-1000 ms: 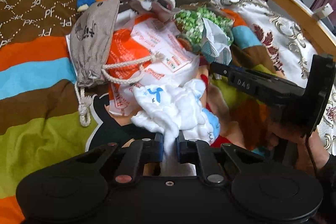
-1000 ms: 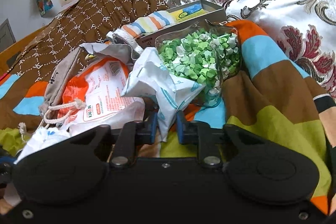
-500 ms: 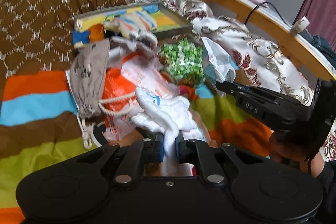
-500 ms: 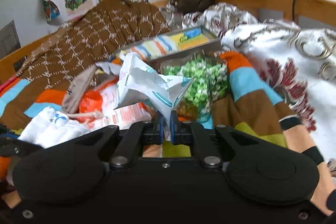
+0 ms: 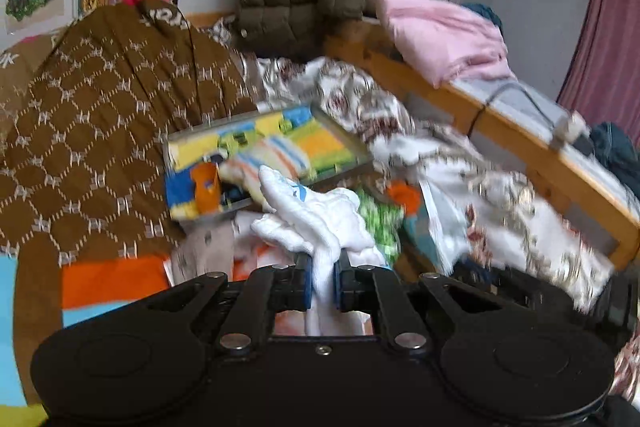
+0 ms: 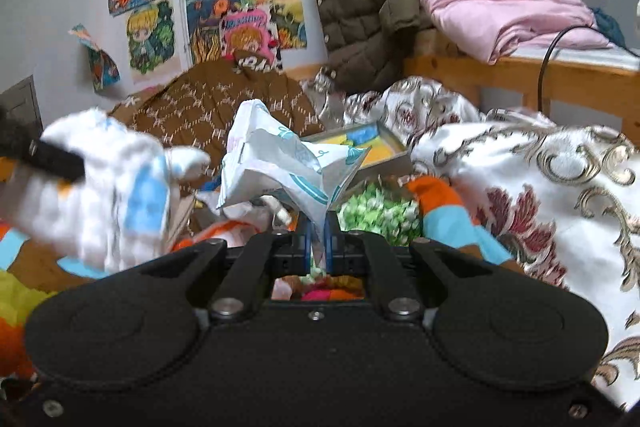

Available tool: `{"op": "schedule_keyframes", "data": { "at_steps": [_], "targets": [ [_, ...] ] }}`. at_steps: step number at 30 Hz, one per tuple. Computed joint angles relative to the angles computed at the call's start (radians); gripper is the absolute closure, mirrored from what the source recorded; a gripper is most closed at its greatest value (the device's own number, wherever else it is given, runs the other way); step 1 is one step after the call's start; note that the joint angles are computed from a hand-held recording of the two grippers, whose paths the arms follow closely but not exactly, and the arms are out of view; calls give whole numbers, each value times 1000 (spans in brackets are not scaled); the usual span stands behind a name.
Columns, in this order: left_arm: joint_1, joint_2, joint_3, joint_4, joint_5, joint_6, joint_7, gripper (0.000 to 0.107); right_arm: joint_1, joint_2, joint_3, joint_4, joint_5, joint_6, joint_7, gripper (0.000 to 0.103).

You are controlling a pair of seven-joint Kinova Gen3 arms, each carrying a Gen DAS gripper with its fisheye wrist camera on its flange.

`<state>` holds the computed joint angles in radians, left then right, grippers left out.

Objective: Organize soft objects
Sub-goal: 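Lift and carry the cloth and paper packet with both tools over the tray, then open both tools to drop the cloth and paper packet into the tray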

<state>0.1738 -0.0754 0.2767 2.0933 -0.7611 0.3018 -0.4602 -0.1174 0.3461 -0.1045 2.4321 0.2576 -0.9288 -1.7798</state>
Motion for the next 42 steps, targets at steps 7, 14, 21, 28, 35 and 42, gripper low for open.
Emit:
{"op": "schedule_keyframes", "data": {
  "at_steps": [7,14,21,28,35,42],
  "targets": [
    [21,68,-67,-169,31,46,-143,97,-10,-30,-4,-47,-9,14,-18,101],
    [66,200,-220,-239,-54,-95,-148,97,-13,4,-4,-247,61,167,-28,101],
    [157,360,-440,-326,-67,-203,-107,97,-13,105,-55,-541,140,437,-10,101],
    [34,492,-351,-416,38,-274,-211,97,-78,221,-42,-774,127,722,-5,101],
    [-23,585,-307,-480,137,-321,-283,96,-127,318,-13,-894,-58,840,98,101],
    [-90,672,-238,-553,221,-308,-360,96,-202,398,72,-1032,-165,949,151,101]
  ]
}}
